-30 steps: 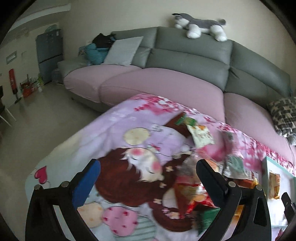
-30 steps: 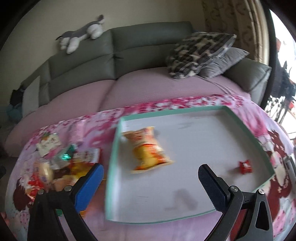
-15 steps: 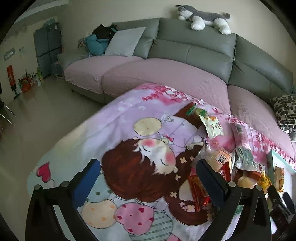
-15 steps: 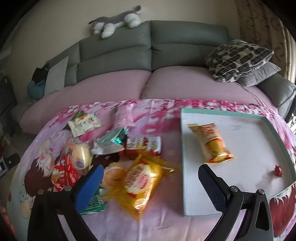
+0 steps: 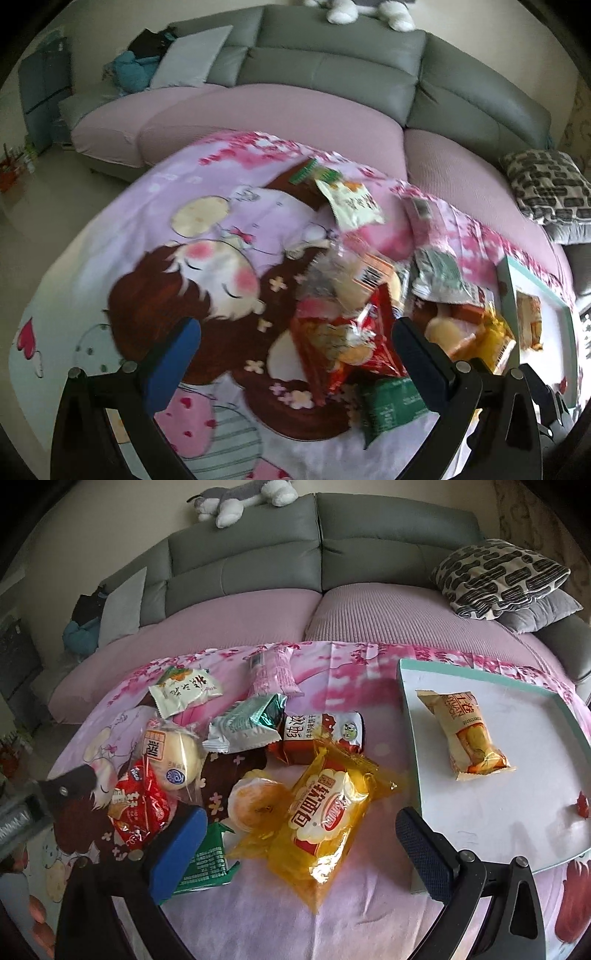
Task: Organize snacks
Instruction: 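Move both tools back over the snack pile, then grasp the red chip bag with left tool while right tool grasps yellow bread bag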
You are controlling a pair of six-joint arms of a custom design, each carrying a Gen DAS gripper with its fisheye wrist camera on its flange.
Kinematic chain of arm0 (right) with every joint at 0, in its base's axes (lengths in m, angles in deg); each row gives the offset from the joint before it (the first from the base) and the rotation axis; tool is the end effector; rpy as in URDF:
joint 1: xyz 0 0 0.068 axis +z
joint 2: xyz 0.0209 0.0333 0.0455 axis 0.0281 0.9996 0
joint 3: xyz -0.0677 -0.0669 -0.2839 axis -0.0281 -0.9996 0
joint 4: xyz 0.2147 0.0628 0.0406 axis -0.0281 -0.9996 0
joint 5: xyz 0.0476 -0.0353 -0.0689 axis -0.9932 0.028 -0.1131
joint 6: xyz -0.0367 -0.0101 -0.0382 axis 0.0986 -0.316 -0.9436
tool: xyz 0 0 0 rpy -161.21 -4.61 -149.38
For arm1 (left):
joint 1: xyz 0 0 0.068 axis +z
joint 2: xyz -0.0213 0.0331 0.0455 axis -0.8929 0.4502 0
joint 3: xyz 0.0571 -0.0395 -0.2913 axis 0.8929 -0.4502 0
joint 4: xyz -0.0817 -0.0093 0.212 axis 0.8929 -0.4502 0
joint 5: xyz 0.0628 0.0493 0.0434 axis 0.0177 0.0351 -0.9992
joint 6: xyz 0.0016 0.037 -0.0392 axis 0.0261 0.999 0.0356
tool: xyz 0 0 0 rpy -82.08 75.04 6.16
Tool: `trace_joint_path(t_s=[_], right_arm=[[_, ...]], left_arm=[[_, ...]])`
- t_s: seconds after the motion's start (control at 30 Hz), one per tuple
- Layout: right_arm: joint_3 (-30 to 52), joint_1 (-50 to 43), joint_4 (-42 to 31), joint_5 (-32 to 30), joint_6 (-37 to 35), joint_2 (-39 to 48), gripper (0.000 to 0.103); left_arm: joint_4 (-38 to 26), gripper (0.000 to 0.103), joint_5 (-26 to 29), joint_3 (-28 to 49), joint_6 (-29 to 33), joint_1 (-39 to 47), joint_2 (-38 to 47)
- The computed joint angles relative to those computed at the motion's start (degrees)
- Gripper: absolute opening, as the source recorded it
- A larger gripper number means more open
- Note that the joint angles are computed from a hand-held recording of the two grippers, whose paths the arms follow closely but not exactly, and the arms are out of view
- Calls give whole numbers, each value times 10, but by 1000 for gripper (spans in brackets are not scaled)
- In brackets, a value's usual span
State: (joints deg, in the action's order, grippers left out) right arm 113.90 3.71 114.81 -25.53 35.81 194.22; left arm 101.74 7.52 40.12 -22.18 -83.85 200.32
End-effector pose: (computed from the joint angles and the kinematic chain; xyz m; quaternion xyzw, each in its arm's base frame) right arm 0.3006 0.0155 0.0870 -0.0249 0.9347 0.0713 0.3472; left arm 0.2887 -0.0969 0.1095 -0.1713 0.9308 -0.0065 0.3227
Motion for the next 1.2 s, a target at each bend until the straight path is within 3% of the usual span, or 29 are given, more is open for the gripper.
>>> trace_joint_path(t_s=[0.17, 0.33, 0.6, 0.8, 1.03, 1.2], right_arm=[[7, -8, -8, -1, 7, 4, 101], [16, -16, -13, -8, 11, 18, 89], [30, -4, -15, -6, 6, 46, 81], [29, -16, -18, -5, 10, 41, 70], [35, -27, -31, -16, 10, 42, 63], [36, -13, -26, 1, 6, 51, 63]], left_arm=[[-9, 103, 16, 27, -3, -4, 41], [-14, 103, 38, 41, -13, 3, 73], [24, 103, 94, 41, -23, 20, 107], [12, 103, 89, 55, -25, 14, 118], [-5, 103, 79, 67, -24, 10, 121], [0, 92, 91, 67, -21, 9, 121]])
